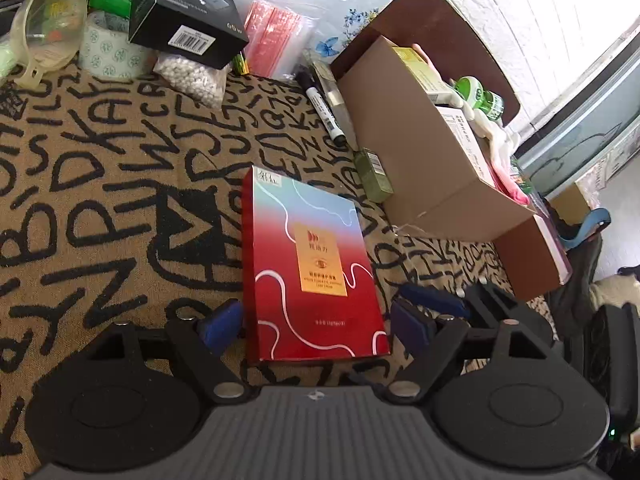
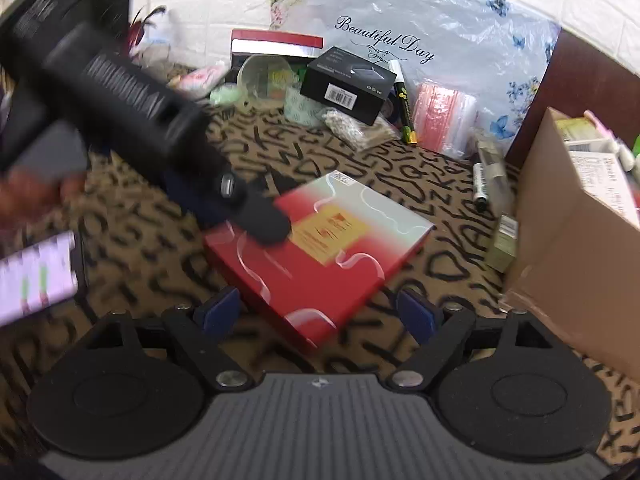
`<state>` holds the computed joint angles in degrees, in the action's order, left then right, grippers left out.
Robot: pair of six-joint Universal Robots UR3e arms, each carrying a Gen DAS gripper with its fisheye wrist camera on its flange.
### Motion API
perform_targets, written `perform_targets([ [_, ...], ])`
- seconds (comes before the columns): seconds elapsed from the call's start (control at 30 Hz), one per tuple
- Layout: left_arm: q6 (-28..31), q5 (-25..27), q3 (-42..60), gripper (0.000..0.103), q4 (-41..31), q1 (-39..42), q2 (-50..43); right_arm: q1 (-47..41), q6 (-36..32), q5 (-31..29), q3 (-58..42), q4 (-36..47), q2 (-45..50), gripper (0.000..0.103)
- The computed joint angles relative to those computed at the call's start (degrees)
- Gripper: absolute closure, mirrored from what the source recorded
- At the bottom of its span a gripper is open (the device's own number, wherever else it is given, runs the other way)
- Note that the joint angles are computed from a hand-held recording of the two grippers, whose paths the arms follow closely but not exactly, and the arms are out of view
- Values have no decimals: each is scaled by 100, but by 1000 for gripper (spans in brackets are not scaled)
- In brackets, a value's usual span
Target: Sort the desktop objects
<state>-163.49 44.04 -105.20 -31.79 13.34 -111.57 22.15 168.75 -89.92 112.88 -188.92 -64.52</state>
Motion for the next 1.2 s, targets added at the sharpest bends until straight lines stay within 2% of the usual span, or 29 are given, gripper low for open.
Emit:
perform_targets([
  [0.17, -287, 462, 179, 19, 311, -301, -139, -159, -63, 326, 460, -397, -74, 19],
  [0.37, -377, 760, 389, 20, 575, -527, -384, -380, 130, 826, 165, -560, 353, 19],
  [0.43, -315, 951, 371, 24, 689, -649, -367, -475, 319, 1060, 107, -669, 487, 21],
  [0.47, -338, 1221, 340, 31, 828, -770, -338, -444, 366, 1029, 66, -701, 536, 21],
  [0.5, -361, 1533, 325, 33, 925, -912, -299, -393, 357, 954, 40, -686, 541, 22],
  [0.57, -509, 1784, 217, 33, 1024, -1043, -159, -369, 375, 958, 75, -657, 479, 24],
  [0.73, -738, 1700, -249, 34, 1415, -1010, 400, -415, 432, 1008, 587, -1217, 101, 24],
  [0.83, -892, 1670, -126, 34, 1595, -1133, 640, -433, 331, 867, 780, -1490, -261, 24],
  [1.0, -1383, 1708, 891, 34, 2036, -1668, 303, -891, -268, 848, 922, -1680, -1011, 24],
  [1.1, -1774, 1921, 1955, 34, 2291, -2161, -366, -1422, -677, 1093, 822, -1435, -1438, 24],
  [1.2, -2145, 2294, 3366, 34, 2129, -2659, -1241, -2049, -1073, 1517, 528, -969, -1667, 24],
])
